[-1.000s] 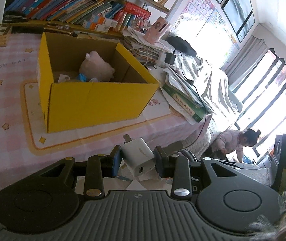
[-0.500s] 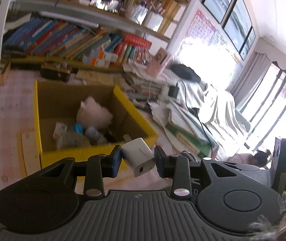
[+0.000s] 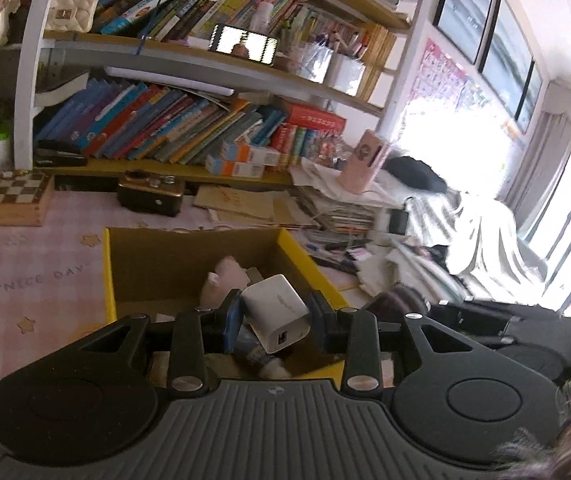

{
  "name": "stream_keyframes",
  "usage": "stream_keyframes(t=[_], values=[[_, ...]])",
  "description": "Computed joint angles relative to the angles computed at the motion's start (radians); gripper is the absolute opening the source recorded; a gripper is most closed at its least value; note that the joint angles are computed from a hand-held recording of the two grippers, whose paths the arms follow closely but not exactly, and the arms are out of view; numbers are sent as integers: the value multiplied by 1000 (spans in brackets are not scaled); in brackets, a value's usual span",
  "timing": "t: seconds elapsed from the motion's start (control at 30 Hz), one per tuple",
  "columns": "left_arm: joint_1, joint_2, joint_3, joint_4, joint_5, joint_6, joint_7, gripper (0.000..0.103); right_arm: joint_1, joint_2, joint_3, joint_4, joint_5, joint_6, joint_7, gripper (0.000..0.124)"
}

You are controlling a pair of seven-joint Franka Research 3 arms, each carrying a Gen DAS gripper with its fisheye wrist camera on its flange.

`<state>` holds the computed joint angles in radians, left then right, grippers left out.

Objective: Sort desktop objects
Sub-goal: 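Open the left tool to drop the charger while the right tool releases the toy car into the box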

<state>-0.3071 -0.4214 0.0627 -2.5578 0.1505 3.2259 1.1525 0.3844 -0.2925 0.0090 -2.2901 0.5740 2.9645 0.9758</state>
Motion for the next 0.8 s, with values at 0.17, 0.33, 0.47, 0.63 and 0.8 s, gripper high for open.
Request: stream_keyframes(t=[0.17, 0.33, 0.47, 0.63, 0.8], values=[[118, 77, -94, 48, 48, -29, -1, 33, 19, 95, -18, 83, 16, -39, -117, 44], [201, 155, -160, 107, 102, -83, 10, 33, -33, 194, 25, 160, -57, -84, -140, 44], [255, 219, -196, 169, 160, -129, 15, 33, -61, 269, 47, 231, -113, -137, -154, 44], [255, 279, -191, 232, 177, -190, 56, 33, -84, 343, 62, 315, -185, -217, -190, 44], [248, 315, -190, 275, 167, -263, 102, 33, -97, 405, 68, 403, -256, -338, -224, 44]])
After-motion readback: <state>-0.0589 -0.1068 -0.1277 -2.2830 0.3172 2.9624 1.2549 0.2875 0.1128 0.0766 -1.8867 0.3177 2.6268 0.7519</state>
